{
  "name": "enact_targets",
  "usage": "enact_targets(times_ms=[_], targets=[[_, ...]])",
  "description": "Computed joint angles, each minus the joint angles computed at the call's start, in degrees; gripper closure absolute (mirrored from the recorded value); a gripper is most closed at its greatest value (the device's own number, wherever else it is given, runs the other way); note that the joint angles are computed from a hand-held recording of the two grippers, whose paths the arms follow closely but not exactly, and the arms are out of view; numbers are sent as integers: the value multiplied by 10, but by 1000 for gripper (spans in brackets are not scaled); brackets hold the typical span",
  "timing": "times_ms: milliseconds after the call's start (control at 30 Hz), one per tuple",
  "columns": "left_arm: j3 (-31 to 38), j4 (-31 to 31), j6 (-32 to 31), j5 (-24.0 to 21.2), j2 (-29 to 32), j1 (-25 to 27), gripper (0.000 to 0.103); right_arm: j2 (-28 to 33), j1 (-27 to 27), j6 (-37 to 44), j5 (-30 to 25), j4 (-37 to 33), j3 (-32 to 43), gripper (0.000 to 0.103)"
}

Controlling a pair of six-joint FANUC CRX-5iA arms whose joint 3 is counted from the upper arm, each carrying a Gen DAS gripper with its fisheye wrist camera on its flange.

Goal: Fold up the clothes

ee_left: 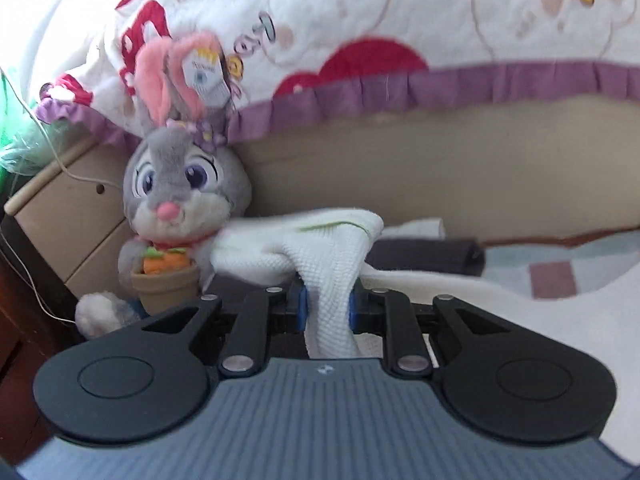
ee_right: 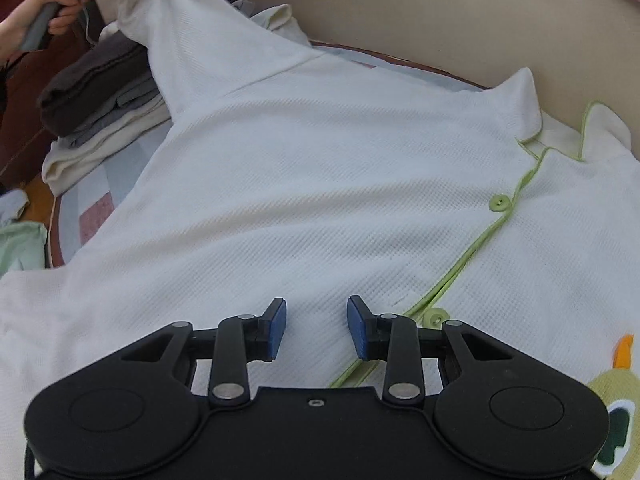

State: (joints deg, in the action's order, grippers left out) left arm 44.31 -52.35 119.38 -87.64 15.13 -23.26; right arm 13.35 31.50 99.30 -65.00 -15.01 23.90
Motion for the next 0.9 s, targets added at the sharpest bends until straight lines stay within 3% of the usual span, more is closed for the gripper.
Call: enact_targets(times_ms=[133,333,433,500,600,667,700,767,900], targets=[[-41,-17,62,27,-26,-7,79,-5,12,23,3,24,-10,64],[-57,-87,165,-22,-42,-19,76,-3,10,30,-1,23,-5,64],[-43,-136,217,-88,-37,-27,77,-6,14,24,6,27,-12,64],[-53,-122,279,-100,-55,-16,76,-9,16,22,14,29,-19,63],[-41,-153,331,-167,-53,-38,75,-11,16,19,18,28,-22,62],[-63,-169,366,-161,-70,-71,74,-15,14,17,26,19,-28,55],[-85,-167,383,-136,-86,-87,67,-18,17,24,31,21,-34,48],[-124,-128,400,-61,-111,-111,53,-24,23,35,40,27,-45,46],[-108,-13,412,-18,-75,-124,52,-25,29,-29,16,42,-31,47]])
